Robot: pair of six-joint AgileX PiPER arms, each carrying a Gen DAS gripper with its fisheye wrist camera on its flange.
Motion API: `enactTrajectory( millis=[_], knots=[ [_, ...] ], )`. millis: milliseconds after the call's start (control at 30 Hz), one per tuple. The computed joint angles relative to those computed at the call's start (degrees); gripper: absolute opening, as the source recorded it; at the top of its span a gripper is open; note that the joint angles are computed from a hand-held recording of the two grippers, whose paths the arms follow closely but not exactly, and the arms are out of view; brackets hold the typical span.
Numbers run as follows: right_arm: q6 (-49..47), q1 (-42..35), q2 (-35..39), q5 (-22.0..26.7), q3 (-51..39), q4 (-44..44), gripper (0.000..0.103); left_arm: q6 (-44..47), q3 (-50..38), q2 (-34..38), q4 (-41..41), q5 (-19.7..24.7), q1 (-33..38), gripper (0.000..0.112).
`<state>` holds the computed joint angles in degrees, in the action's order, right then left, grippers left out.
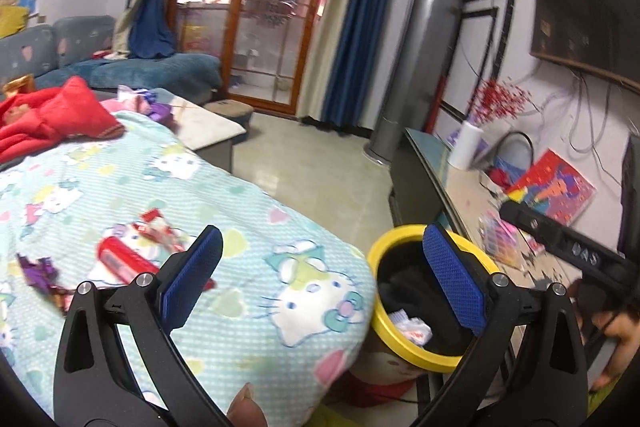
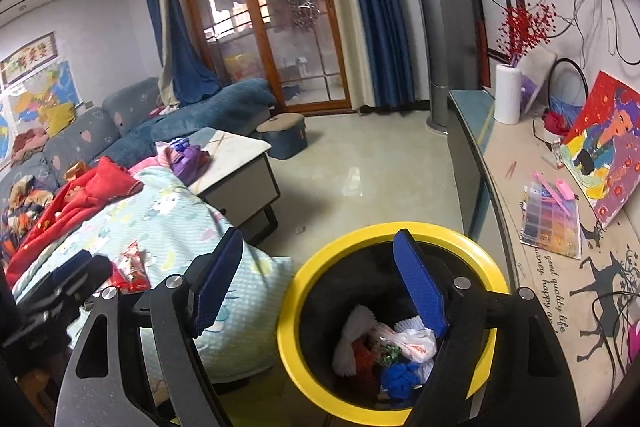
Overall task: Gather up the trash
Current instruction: 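Move both open tools back over the remaining trash on the bed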
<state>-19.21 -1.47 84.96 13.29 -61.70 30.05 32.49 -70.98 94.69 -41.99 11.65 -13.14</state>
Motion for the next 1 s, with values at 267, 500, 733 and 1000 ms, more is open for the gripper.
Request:
enactTrajectory(
  millis=[267, 500, 733, 1000],
  knots=[
    [3.22, 5.56, -1.42, -2.18, 1.31, -4.92, 0.075, -5.36, 2.45, -2.55, 4.18, -2.53, 3.78, 0.092],
    [-0.24, 9.72, -0.81, -1.81, 0.54, -3.33, 0.075, -8.15, 3.62, -3.87, 5.99, -3.69, 8.53, 0.092],
    [-0.72, 14.90, 0.94, -0.67, -1.91, -4.89, 0.075, -15.88, 4.17, -4.93, 11.99, -4.05, 13.09, 0.092],
    [-0.47, 20.57, 4.09, 2.50, -5.64, -7.87, 0.075, -31.61, 3.35, -4.81, 26.38, -2.98, 17.02, 0.092]
  ],
)
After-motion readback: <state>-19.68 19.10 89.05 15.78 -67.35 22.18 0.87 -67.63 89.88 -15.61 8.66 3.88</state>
